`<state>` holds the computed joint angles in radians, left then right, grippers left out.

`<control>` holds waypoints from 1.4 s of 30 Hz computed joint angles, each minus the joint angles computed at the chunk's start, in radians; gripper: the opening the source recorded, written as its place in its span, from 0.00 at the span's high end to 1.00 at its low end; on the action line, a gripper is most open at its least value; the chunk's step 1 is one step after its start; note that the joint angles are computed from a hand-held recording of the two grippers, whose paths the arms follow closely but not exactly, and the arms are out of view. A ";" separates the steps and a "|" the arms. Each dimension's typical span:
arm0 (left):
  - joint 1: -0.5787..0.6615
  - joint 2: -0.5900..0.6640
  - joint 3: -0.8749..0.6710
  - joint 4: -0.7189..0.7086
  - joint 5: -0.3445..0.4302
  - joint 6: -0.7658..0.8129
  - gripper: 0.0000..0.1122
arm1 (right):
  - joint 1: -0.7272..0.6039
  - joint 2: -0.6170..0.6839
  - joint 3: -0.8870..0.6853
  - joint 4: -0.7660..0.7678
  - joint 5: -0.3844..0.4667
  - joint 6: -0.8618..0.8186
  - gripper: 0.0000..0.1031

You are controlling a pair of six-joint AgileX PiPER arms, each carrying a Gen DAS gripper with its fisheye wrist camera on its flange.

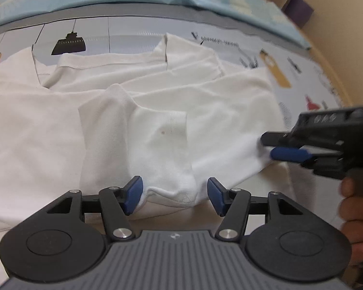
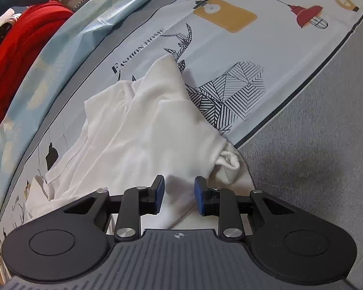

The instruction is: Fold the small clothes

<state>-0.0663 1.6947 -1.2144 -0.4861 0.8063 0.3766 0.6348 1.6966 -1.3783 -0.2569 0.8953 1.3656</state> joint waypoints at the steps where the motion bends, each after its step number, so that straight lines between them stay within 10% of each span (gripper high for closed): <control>1: -0.016 -0.002 0.007 0.025 -0.020 -0.010 0.44 | -0.002 0.001 0.001 0.005 -0.002 -0.001 0.72; 6: -0.037 -0.025 0.018 0.155 -0.066 -0.073 0.85 | -0.004 0.010 -0.019 0.029 0.008 -0.032 0.68; 19: 0.464 -0.074 -0.086 0.132 0.055 -0.630 0.83 | 0.010 0.024 -0.035 0.000 0.027 -0.001 0.67; 21: 0.505 -0.039 -0.107 0.044 0.092 -0.592 0.70 | 0.016 0.029 -0.040 -0.010 0.037 0.015 0.67; 37: 0.391 0.076 -0.117 0.195 0.064 -0.432 0.66 | 0.051 0.028 -0.078 -0.031 0.039 0.022 0.64; 39: 0.373 0.053 -0.102 0.212 0.043 -0.409 0.97 | 0.058 0.020 -0.076 -0.052 0.026 0.031 0.64; 42: 0.325 -0.051 -0.040 0.333 -0.094 -0.456 0.97 | 0.059 0.016 -0.073 -0.087 0.028 0.055 0.64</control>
<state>0.2590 1.6441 -1.2540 -0.1534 0.7120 -0.0791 0.6934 1.7124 -1.4509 -0.3436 0.9237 1.4209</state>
